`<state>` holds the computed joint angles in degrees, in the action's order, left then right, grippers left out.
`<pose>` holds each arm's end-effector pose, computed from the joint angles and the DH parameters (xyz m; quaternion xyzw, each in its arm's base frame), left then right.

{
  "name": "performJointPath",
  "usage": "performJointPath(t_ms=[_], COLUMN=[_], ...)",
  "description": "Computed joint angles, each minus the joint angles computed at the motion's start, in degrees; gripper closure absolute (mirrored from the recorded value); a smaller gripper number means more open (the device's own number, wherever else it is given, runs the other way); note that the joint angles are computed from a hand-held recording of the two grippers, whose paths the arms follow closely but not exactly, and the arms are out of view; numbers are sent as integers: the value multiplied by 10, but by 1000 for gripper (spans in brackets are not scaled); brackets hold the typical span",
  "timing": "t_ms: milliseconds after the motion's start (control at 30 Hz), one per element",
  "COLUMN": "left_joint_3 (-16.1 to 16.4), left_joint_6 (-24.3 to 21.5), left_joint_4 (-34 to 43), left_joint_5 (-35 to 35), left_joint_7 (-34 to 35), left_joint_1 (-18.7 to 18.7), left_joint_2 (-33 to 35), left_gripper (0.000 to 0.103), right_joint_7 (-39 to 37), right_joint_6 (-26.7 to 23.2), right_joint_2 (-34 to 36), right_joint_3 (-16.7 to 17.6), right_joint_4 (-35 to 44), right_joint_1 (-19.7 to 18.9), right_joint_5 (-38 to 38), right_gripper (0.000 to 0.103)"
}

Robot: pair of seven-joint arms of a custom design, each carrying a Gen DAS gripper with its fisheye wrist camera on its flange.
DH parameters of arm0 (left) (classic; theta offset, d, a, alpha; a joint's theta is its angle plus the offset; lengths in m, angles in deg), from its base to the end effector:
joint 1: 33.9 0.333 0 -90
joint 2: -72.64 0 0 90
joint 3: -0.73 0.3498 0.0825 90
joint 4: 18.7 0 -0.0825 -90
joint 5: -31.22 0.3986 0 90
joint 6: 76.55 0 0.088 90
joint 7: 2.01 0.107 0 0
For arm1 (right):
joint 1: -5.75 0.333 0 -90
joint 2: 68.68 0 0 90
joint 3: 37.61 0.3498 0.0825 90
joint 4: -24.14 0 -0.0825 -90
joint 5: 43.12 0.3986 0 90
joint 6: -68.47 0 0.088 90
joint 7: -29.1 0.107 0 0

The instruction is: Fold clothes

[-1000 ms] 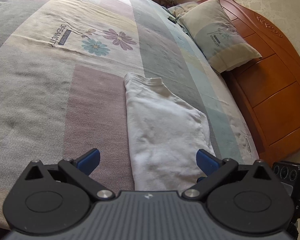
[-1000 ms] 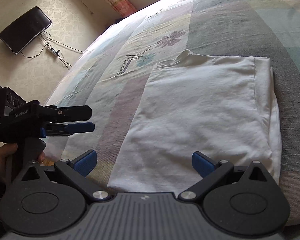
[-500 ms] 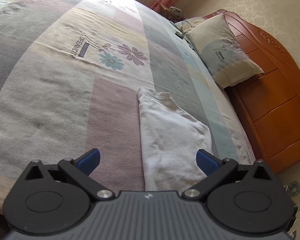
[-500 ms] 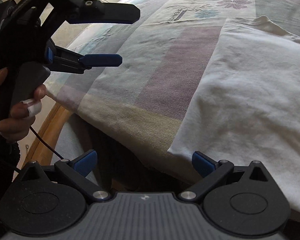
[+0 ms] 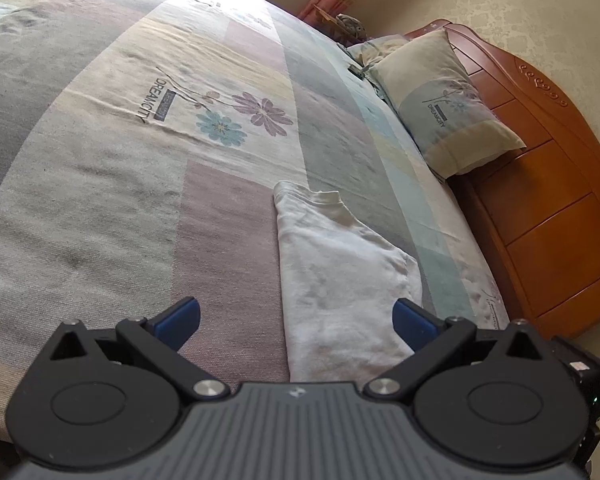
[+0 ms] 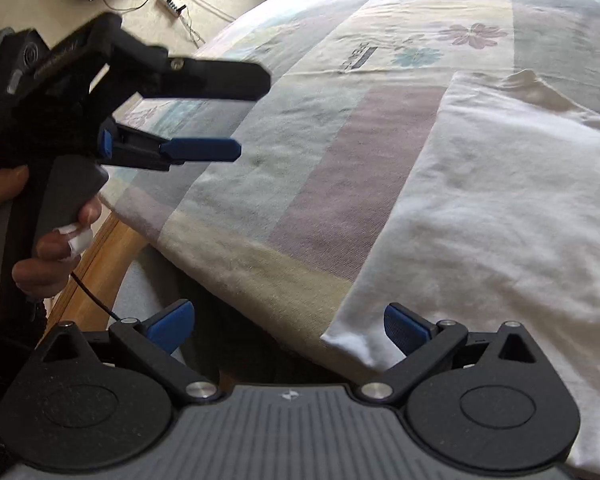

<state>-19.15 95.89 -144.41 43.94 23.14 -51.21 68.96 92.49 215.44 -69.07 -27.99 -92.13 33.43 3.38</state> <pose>0.4498 -0.3667 0.5414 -0.7190 0.5490 -0.4254 0.0253 0.4866 0.3568 0.5330 -0.8036 0.4542 0.0703 0.3782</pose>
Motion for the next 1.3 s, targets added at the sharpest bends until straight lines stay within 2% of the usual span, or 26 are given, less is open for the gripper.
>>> performJointPath(t_ms=[167, 367, 467, 600, 767, 867, 1133, 1300], left_joint_3=[13, 8, 2, 13, -19, -32, -52, -80], left_joint_6=[24, 5, 3, -9, -21, -29, -24, 2], left_joint_4=[20, 62, 79, 101, 125, 142, 189, 210], left_joint_5=[-164, -283, -338, -343, -438, -489, -565, -623], left_joint_7=[165, 276, 318, 318, 392, 434, 525, 583], left_joint_1=[-41, -57, -58, -67, -40, -28, -10, 9], left_joint_2=[36, 79, 98, 120, 148, 168, 208, 233], left_gripper=[1, 1, 1, 1, 1, 1, 1, 1], right_joint_7=[69, 89, 73, 26, -29, -48, -66, -81], right_joint_6=[91, 126, 116, 84, 53, 31, 7, 1], right_joint_2=[-48, -74, -65, -45, -24, -10, 42, 81], right_joint_3=[-30, -77, -90, -93, -83, -78, -61, -50], right_joint_4=[-60, -106, -108, -99, -89, -76, -23, 21], right_joint_1=[-22, -34, -42, -62, -92, -107, -131, -143], right_joint_5=[15, 102, 156, 247, 340, 365, 381, 387], right_gripper=[0, 0, 0, 0, 0, 0, 0, 0])
